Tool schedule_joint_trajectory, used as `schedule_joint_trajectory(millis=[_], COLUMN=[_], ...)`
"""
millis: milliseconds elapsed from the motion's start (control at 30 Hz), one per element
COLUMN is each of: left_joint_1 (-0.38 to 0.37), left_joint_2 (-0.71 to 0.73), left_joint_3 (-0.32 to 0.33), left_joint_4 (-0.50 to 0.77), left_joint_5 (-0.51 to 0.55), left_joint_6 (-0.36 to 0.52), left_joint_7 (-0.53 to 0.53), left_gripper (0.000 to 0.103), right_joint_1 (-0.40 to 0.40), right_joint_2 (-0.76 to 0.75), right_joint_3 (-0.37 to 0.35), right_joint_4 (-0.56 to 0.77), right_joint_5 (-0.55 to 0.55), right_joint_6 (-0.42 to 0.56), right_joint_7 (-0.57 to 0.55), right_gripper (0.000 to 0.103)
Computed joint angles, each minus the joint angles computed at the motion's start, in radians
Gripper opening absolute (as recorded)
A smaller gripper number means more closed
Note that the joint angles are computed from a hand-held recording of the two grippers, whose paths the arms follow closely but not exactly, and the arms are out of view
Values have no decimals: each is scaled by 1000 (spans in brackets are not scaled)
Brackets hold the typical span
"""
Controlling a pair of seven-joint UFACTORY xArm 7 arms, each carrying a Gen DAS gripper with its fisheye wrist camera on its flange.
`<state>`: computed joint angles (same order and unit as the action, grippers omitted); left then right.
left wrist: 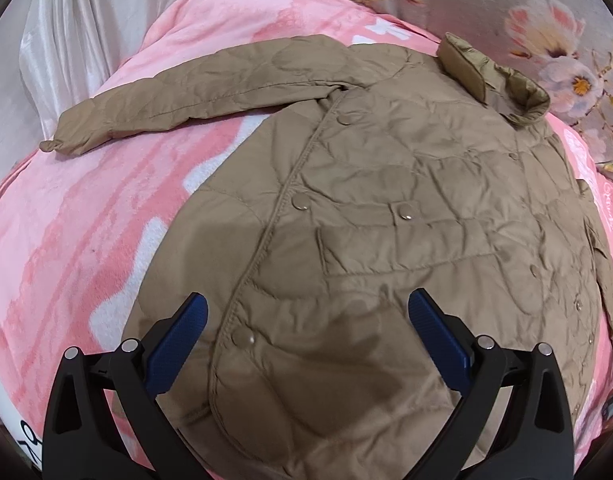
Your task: Fold large clothes
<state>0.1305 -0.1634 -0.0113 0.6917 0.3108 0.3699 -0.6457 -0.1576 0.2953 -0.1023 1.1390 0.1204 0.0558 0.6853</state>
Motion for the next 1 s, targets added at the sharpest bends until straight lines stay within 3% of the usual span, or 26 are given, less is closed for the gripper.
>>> schedule_joint_trajectory(millis=[67,167,200,400,500,567,700,1000], left_joint_1=[12,30,32,29,35,31,23,22], left_joint_2=[18,41,47,86,110,129,151,174], left_joint_3=[-3,-8,-6,18,26,36,62,89], left_joint_4=[19,43,49,94,126,146,153,142], left_joint_5=[33,118,138,230,341,387,381,320], left_joint_6=[13,34,38,51,78,104,116,54], left_joint_7=[-22,-93,-111,-184,-271,-300,-281,-235], left_gripper=[98,98,98,98,98,98,98,98], right_joint_1=[18,82,69,-57,-19,48,161,393], right_joint_2=[-1,-8,-8,87,190,253,362,494], right_joint_3=[9,22,67,537,650,652,643,495], right_joint_4=[28,113,142,370,481,548,659,814], right_joint_5=[-9,-67,-74,-37,-26,-33,-27,-30], right_joint_6=[-52,-92,-95,-26,50,103,222,394], right_joint_7=[-5,-52,-89,-512,-642,-684,-748,-792], right_gripper=[13,11,11,10,10,10,10,12])
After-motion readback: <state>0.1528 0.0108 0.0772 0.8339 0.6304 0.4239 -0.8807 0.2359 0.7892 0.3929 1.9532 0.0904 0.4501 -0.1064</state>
